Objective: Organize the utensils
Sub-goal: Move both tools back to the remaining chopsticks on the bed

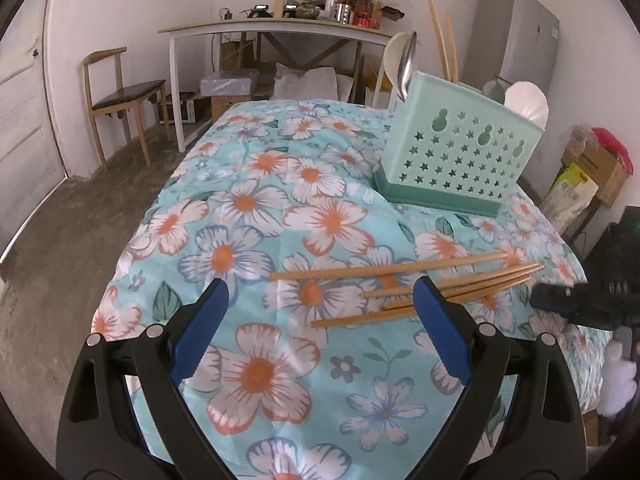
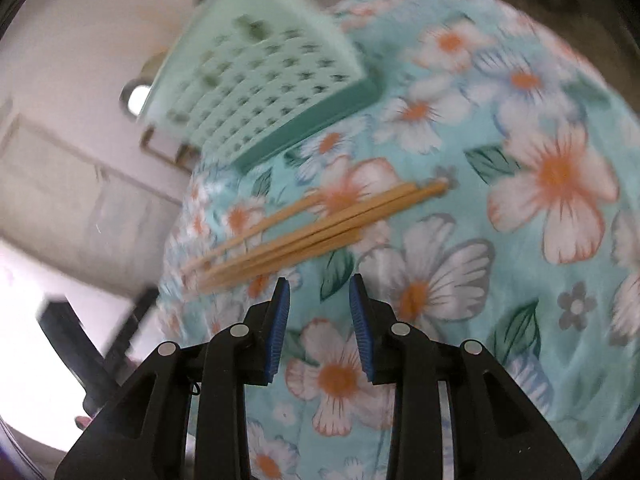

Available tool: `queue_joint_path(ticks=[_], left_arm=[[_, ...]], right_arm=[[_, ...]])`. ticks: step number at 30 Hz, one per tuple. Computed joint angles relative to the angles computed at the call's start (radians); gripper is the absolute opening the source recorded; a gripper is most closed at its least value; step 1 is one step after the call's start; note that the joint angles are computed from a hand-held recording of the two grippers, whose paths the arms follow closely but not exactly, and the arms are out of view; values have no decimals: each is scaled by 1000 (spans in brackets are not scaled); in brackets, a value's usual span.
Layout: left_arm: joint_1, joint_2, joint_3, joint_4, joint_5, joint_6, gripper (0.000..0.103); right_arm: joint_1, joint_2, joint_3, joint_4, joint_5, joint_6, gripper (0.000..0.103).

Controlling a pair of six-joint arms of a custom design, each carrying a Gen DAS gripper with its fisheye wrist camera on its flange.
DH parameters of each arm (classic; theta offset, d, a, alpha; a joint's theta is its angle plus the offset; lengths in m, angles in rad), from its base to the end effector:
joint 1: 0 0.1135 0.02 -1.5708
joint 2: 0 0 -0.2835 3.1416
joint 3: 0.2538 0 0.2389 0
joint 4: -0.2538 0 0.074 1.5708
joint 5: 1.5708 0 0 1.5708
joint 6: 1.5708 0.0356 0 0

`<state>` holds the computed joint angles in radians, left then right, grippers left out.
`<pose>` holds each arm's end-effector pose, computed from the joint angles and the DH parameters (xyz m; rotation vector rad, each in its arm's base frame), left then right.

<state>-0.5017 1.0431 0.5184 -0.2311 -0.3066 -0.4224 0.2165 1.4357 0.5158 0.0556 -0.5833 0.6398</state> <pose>0.1682 -0.0800 0.2205 -0.0616 2.2857 -0.1235 0.2272 0.0701 0.1679 0.2573 2.5287 1.0767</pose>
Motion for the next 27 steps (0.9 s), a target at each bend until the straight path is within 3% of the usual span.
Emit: queue_joint_path(ticks=[5,10,15,18,27], left_arm=[[-7,1,-4,7,3,-3,90],[-1,6,-15,18,16,0,90],[5,7,-18,21,23,6,90],[10,4,-20,21,27,8,90],[33,-39,-33,-6,39,25,90]], right_arm=[[-72,78,-39,176,-93,152,29],[-33,94,-19,194,-56,204,25],[24,121,-39,269,-23,281,14],[20,139,-56,327,-33,321,13],[-12,81,-103,312,-80,326,12]])
